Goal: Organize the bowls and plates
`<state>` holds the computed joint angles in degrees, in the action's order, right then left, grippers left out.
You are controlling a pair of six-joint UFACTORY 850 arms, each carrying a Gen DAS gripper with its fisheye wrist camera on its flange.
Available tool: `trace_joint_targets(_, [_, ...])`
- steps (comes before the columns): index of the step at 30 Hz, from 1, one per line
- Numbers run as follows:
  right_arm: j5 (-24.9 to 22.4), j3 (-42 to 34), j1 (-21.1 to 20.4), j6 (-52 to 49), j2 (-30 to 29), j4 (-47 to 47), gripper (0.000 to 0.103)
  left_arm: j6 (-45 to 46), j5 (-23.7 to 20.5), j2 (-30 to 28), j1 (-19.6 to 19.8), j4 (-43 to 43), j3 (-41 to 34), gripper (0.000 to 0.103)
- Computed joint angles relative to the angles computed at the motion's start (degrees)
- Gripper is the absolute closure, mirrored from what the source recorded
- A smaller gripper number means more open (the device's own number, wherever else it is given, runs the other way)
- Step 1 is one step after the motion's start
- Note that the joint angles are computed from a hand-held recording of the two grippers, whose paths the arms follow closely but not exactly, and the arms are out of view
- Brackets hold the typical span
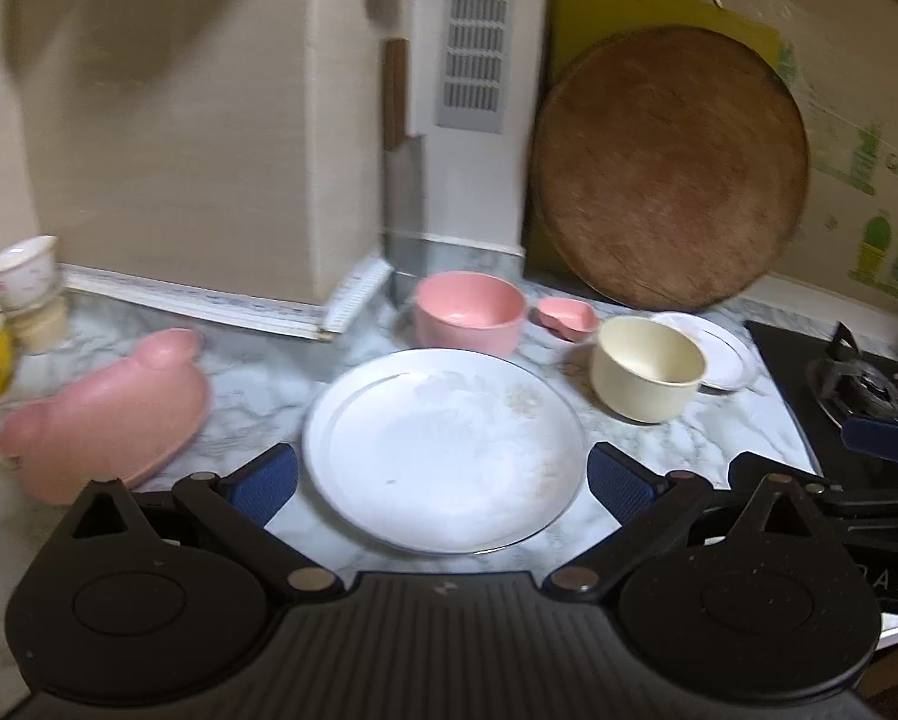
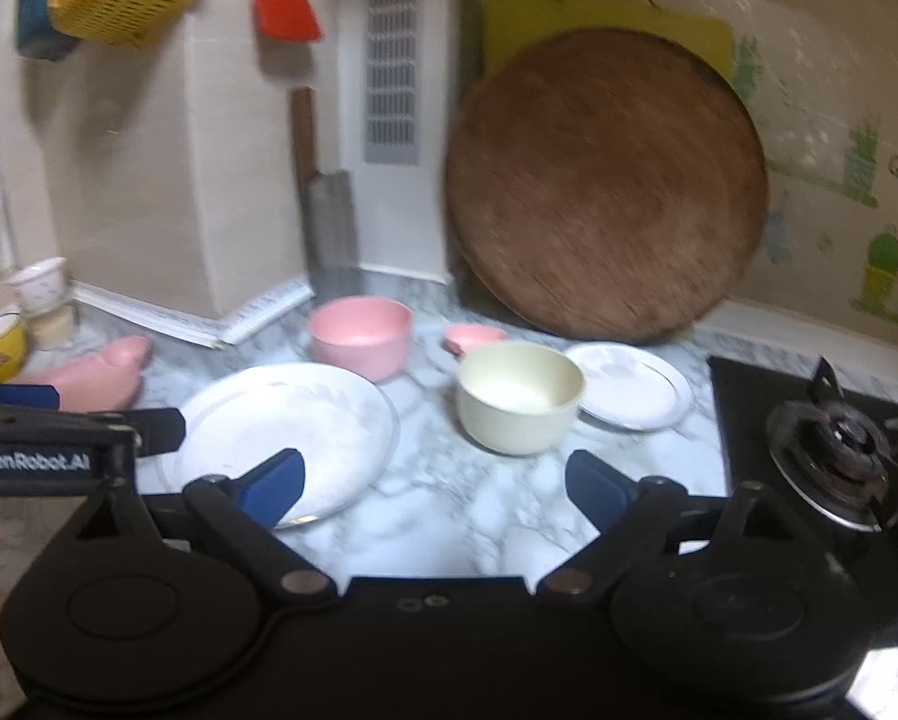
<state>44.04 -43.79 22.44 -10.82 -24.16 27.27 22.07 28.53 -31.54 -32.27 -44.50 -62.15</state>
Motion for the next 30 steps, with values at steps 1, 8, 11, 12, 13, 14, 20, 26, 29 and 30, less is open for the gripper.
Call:
trace_joint_targets(1, [-0.8, -0.4, -0.4, -0.2, -0.2, 0.8, 0.010, -1.1, -1.4, -0.6, 0.4, 2.0, -1.0, 0.000])
trace_joint_targets(8, [-3.1, -2.2, -3.4, -2.0, -1.8, 1.0, 0.010, 1.2, -6.6, -6.0, 1.2, -0.2, -8.3, 0.000])
trace_joint_targets(11, [-5.6, -4.1, -5.8, 1.2, -3.1, -5.5, 0.015, 7.6, -7.2, -7.7, 1.5, -9.6, -10.5, 0.000])
trace_joint_targets(12, [-6.8, -5.0, -6.4, 2.4, -3.8, -8.0, 0.015, 9.3, -7.3, -8.1, 1.8, -12.0, -11.0, 0.000])
trace_joint_targets(13, [-7.7, -6.2, -7.1, 3.6, -4.7, -10.7, 0.016, 11.1, -7.5, -8.5, 2.1, -14.4, -11.6, 0.000])
trace_joint_targets(14, [-9.0, -7.7, -7.6, 4.2, -5.8, -12.9, 0.018, 13.3, -7.7, -9.0, 2.5, -16.9, -12.2, 0.000])
trace_joint_targets(20, [-16.1, -16.8, -8.8, 9.9, -11.7, -25.2, 0.023, 28.1, -3.8, -12.3, 4.5, -32.6, -15.8, 0.007])
trace_joint_targets(26, [-23.9, -25.7, -9.1, 18.3, -17.1, -35.9, 0.033, 38.6, -7.5, -15.2, 7.9, -46.1, -19.6, 0.040])
trace_joint_targets(29, [-27.0, -29.1, -9.2, 23.0, -19.2, -40.4, 0.039, 40.8, -7.1, -15.6, 8.6, -49.3, -20.3, 0.044])
trace_joint_targets(30, [-27.8, -29.9, -9.3, 25.5, -19.7, -42.6, 0.042, 41.5, -6.8, -15.7, 8.5, -50.2, -20.6, 0.044])
